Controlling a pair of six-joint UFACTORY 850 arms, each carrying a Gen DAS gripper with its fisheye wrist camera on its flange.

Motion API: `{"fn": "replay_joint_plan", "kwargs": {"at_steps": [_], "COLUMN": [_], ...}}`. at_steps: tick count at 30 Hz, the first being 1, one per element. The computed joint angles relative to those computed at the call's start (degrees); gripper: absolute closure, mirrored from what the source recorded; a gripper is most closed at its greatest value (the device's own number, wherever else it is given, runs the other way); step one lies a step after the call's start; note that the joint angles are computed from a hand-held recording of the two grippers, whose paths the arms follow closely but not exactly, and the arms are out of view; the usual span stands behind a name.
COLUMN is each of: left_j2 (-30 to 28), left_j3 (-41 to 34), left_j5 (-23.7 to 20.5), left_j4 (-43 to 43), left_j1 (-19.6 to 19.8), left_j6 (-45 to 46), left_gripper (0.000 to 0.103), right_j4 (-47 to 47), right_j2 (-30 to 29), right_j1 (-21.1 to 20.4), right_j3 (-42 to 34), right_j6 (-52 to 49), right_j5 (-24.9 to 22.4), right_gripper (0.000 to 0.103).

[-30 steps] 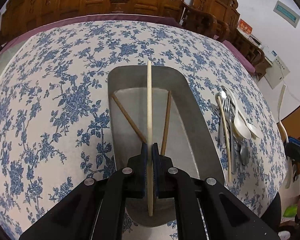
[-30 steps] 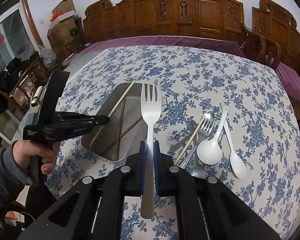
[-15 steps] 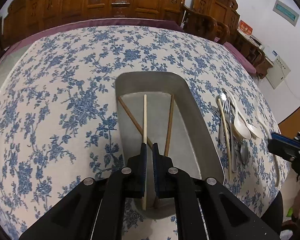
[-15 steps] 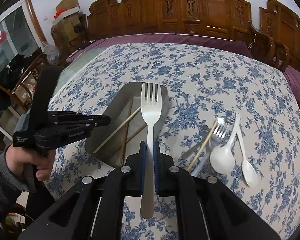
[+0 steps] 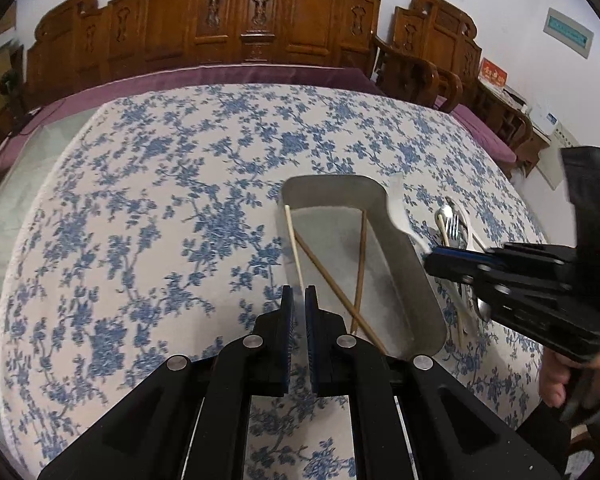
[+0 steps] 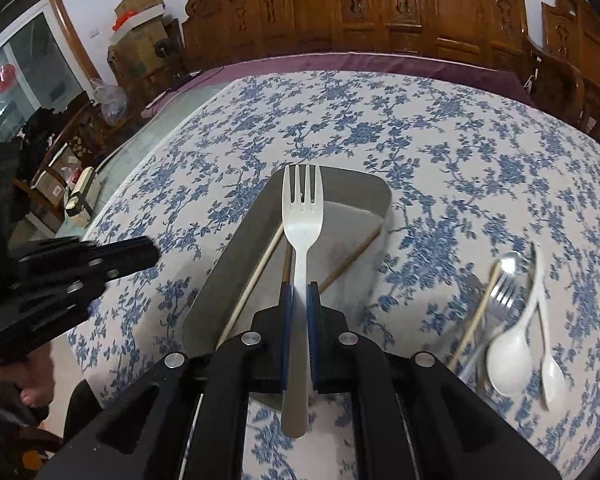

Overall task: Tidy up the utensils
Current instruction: 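Lower the metal fork into the tray and open the right tool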

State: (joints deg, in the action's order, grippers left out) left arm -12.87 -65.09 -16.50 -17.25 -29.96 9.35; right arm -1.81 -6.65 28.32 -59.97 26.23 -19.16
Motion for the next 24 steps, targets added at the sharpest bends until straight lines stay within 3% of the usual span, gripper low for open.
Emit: {"fn": "replay_joint_plan", "kwargs": {"at_steps": [6, 15, 24], "left_j2": [1.5, 3.5, 4.2], "left_j3": [1.1, 2.7, 3.5], "left_j5": [0.7, 0.7, 0.7], "left_j4": [7.5, 6.1, 7.9], "left_j1": [0.1, 1.3, 1.8], "left_j6": [-6.2, -4.3, -6.7], "left_gripper": [0.098, 0.098, 0.098], "right_j4": [4.6, 4.8, 8.1], "right_j2": [-4.6, -10.4, -11.4], "right_j1": [-1.4, -2.4, -3.1], "right_j3": [-3.5, -6.7, -7.3], "right_j6": [-5.7, -6.4, -8.8], "right_j5": [-0.8, -3.0, -3.3], "right_gripper": [0.094, 0.094, 0.094]}}
